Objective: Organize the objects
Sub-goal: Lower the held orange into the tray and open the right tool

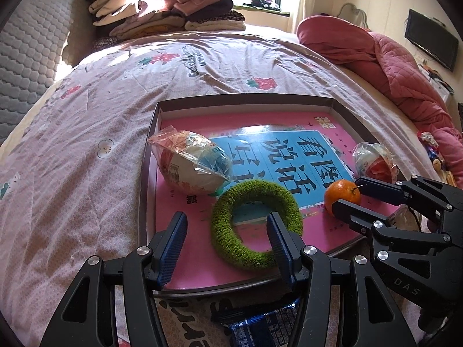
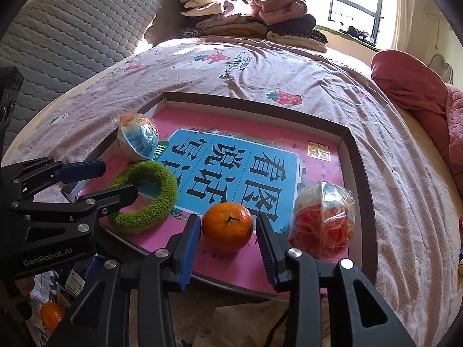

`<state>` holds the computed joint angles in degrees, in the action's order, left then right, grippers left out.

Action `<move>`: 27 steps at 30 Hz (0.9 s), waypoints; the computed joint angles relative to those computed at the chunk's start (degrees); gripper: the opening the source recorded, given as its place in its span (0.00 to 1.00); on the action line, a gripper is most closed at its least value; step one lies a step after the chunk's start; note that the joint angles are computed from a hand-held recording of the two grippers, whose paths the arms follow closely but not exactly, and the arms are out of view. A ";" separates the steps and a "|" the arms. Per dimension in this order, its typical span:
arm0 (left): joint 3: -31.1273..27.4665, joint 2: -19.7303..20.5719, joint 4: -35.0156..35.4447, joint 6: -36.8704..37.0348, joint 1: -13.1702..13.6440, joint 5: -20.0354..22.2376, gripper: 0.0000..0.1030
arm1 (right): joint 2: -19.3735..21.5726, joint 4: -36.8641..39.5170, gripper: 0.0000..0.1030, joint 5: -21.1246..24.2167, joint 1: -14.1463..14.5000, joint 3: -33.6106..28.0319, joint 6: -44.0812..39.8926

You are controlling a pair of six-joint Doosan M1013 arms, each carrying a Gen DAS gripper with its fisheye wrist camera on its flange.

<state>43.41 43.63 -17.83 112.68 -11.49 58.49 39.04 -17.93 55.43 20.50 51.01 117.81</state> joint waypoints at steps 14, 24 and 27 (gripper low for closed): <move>0.23 -0.57 0.25 -0.09 -0.06 0.30 0.57 | -1.19 -1.64 0.40 -1.99 0.25 1.15 0.82; 1.74 -2.13 -0.68 0.57 0.02 -0.94 0.63 | -2.51 -2.38 0.42 -4.15 0.58 2.43 1.61; 2.75 -2.93 -0.62 0.72 -0.02 -1.98 0.63 | -2.96 -2.73 0.42 -4.78 0.73 2.72 1.89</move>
<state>46.16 40.70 -18.45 113.41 -11.51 56.51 36.07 -20.65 50.64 21.23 53.74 119.69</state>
